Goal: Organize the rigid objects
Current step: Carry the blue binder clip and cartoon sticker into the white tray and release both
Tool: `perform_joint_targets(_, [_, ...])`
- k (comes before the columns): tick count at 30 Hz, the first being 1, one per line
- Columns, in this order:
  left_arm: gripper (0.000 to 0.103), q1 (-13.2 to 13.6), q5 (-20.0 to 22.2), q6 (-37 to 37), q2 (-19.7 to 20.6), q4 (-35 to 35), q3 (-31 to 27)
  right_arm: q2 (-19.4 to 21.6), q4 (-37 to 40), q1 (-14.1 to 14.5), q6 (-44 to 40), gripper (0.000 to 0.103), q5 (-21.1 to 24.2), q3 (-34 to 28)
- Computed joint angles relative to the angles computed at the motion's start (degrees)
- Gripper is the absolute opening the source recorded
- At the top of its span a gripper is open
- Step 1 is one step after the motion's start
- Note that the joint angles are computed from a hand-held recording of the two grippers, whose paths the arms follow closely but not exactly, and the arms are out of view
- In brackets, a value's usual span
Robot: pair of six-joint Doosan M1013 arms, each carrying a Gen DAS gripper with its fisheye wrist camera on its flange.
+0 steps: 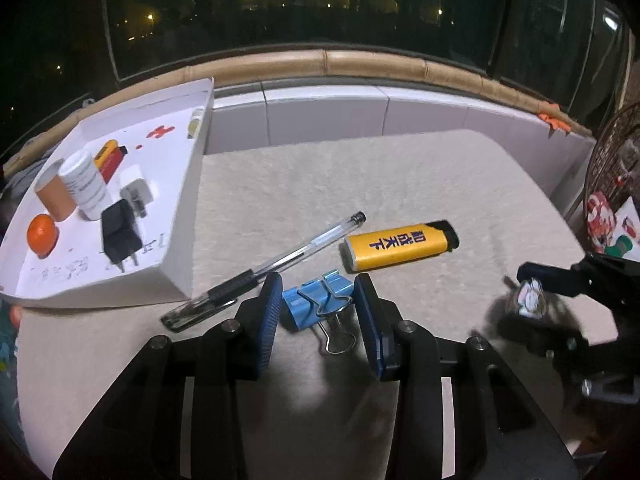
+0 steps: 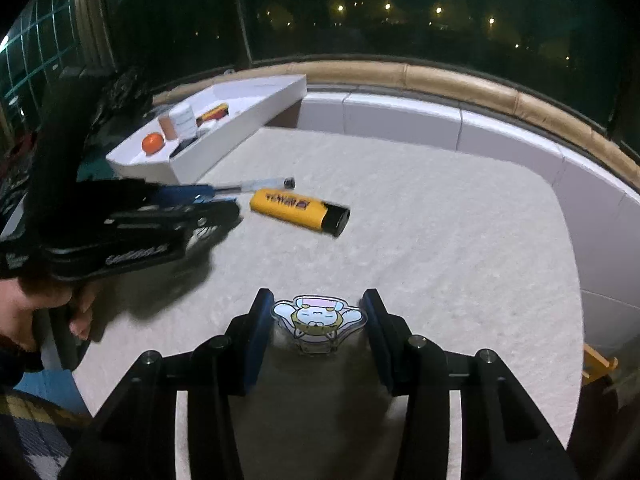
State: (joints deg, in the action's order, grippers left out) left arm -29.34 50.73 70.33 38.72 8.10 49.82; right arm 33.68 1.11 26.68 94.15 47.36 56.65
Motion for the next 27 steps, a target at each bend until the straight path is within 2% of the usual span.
perform_joint_targets(8, [0.037, 1.0, -5.36, 0.38, -3.35, -1.77, 3.59, -0.16, -3.91, 0.91, 2.37, 0.045, -1.81, -0.87])
perform_joint_targets(27, [0.037, 3.99, -12.45, -0.69, -8.65, -2.25, 10.95, 4.2, -7.42, 3.84, 1.84, 0.046, 1.48, -8.69])
